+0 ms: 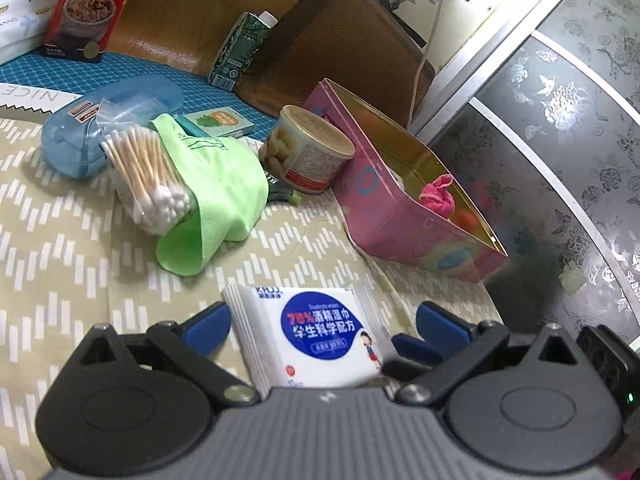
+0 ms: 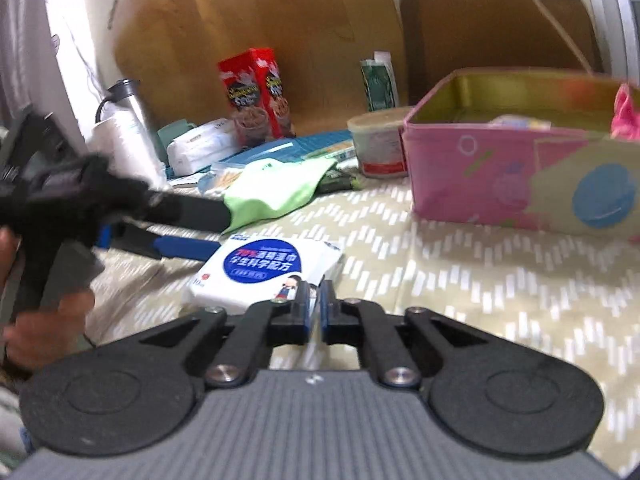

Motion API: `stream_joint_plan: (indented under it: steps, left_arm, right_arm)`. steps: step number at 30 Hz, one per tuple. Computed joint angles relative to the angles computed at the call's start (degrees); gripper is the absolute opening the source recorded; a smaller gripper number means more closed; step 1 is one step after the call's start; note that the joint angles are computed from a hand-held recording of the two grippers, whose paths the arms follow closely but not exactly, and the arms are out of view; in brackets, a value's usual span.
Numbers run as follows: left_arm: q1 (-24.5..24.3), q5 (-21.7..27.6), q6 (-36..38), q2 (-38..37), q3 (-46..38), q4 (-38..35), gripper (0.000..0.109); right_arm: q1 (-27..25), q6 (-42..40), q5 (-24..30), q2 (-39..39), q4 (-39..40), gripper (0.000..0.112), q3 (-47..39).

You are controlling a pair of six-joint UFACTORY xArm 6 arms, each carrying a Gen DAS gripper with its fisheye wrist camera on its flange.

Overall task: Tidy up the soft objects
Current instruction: 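Grasp the white wipes packet with the left gripper and drop it into the tin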

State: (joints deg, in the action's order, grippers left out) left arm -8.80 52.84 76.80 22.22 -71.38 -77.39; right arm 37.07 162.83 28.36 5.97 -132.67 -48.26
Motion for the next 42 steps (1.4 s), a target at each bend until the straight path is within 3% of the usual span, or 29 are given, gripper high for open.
stream_joint_plan:
  steps: [1, 3, 7, 11, 14, 19, 26, 36, 42]
  left_arm:
    - [-0.12, -0.2, -0.1, -0.12, 0.09, 0.2, 0.102]
    - [-0.09, -0.23, 0.16, -0.96, 1.0, 0.59, 0.102]
    - [-0.47, -0.24, 1.08, -2.33, 2.66, 1.53, 0.101]
    - [-2.97, -5.33, 4.87, -4.22, 5.56, -0.37, 0.096]
    - [-3.56, -4.88, 4.01, -4.95, 5.06, -0.01, 0.095]
    - [-4.77, -1.52, 7.28, -6.71, 3.09, -2.44, 0.095]
    - [-12.12, -4.8, 11.32, -6.3, -2.58, -5.82, 0.096]
    - [-21.98, -10.55, -1.93, 6.94, -19.89, 1.78, 0.096]
    - [-25.78, -16.29, -8.25, 13.87, -26.93, 8.65, 0.097]
  right_arm:
    - [0.43, -1.37, -0.04, -0.32, -0.4, 0.044, 0.27]
    - [1.74, -4.32, 1.59, -0.84, -0.06, 0.06, 0.87]
    - [2.14, -11.94, 1.29, 1.28, 2.03, 0.06, -1.72]
    - [0.89, -14.86, -0.55, 5.08, 3.19, 0.061, -5.43]
    - [1.27, -15.21, 0.46, 4.96, 3.48, 0.054, -5.28]
    - [3.3, -17.04, 8.32, 1.03, 7.43, 0.051, -0.38]
    - [4.42, -17.99, 22.13, -7.86, 10.85, 0.051, 7.87]
    - [-3.37, -19.07, 25.76, -11.68, 14.64, 0.05, 11.26]
    - [-6.03, -21.08, 28.91, -8.83, 21.29, 0.051, 10.16]
